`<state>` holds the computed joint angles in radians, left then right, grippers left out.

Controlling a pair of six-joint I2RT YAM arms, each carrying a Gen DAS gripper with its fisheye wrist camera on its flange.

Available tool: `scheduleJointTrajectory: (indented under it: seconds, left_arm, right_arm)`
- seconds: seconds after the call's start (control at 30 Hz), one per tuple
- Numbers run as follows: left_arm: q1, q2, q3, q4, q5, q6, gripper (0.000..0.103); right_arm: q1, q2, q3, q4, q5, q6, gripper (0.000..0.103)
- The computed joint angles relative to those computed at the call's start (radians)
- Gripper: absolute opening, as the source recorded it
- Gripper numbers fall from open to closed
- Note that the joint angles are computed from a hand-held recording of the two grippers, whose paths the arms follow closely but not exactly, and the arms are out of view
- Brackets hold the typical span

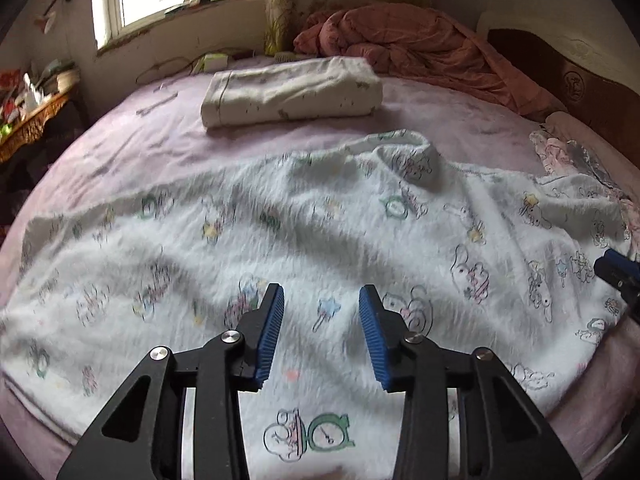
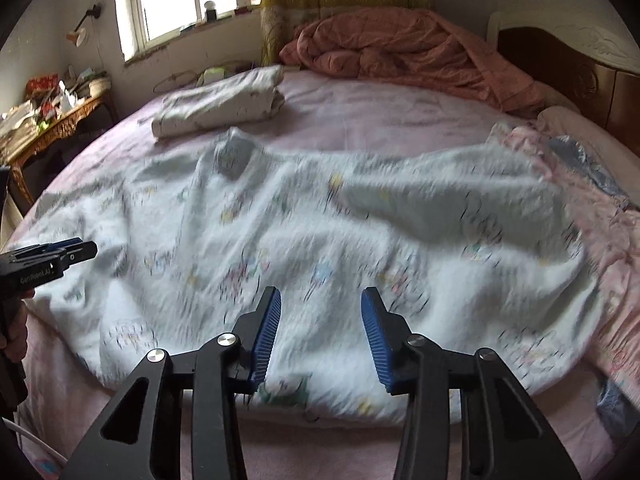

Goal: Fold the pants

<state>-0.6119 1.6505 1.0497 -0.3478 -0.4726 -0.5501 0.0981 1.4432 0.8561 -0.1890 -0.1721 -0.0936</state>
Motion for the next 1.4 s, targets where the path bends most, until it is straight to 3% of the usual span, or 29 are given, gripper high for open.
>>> scheduleJointTrajectory:
  seconds: [0.17,0.23,0.27,0.37,0.43,0.57,0.67,0.73,0.8,0.93,1.03,1.23,1.4]
  left_arm:
    - [0.022,0.081,0.170,0.061,0.014,0.104,0.040]
    - [0.027,0.153,0.270,0.081,0.007,0.177,0.052]
    - [0.028,0.191,0.324,0.072,0.003,0.218,0.054]
    - [0.034,0.347,0.554,-0.061,-0.003,0.264,0.054]
    - [0.034,0.416,0.664,-0.147,0.000,0.250,0.049]
    - [0.016,0.430,0.642,-0.074,-0.025,0.248,0.044]
    - [0.008,0.441,0.624,-0.012,-0.047,0.255,0.045]
    - [0.014,0.454,0.631,0.006,-0.048,0.243,0.062]
    - [0.026,0.475,0.655,0.005,-0.037,0.241,0.064]
    - [0.049,0.566,0.804,-0.141,-0.018,0.231,0.064]
    - [0.072,0.602,0.850,-0.179,0.065,0.205,0.064]
    - [0.079,0.668,0.963,-0.260,0.124,0.193,0.064]
    - [0.107,0.818,1.247,-0.450,0.219,0.193,0.063]
  right_arm:
    - [-0.035,0.012,0.131,0.009,0.026,0.045,0.050]
    - [-0.045,0.030,0.171,0.049,0.049,0.086,0.067]
    - [-0.047,0.038,0.178,0.080,0.061,0.106,0.068]
    - [-0.050,0.076,0.190,0.153,0.100,0.134,0.068]
    - [-0.062,0.107,0.180,0.189,0.085,0.136,0.068]
    - [-0.084,0.164,0.172,0.202,0.066,0.119,0.066]
    - [-0.088,0.178,0.177,0.203,0.077,0.107,0.057]
    - [-0.093,0.176,0.174,0.210,0.074,0.109,0.057]
    - [-0.095,0.172,0.163,0.221,0.088,0.108,0.057]
    - [-0.086,0.174,0.161,0.227,0.129,0.090,0.057]
    - [-0.083,0.176,0.164,0.221,0.134,0.082,0.057]
    - [-0.070,0.188,0.170,0.205,0.147,0.063,0.057]
    - [-0.064,0.195,0.171,0.202,0.157,0.050,0.057]
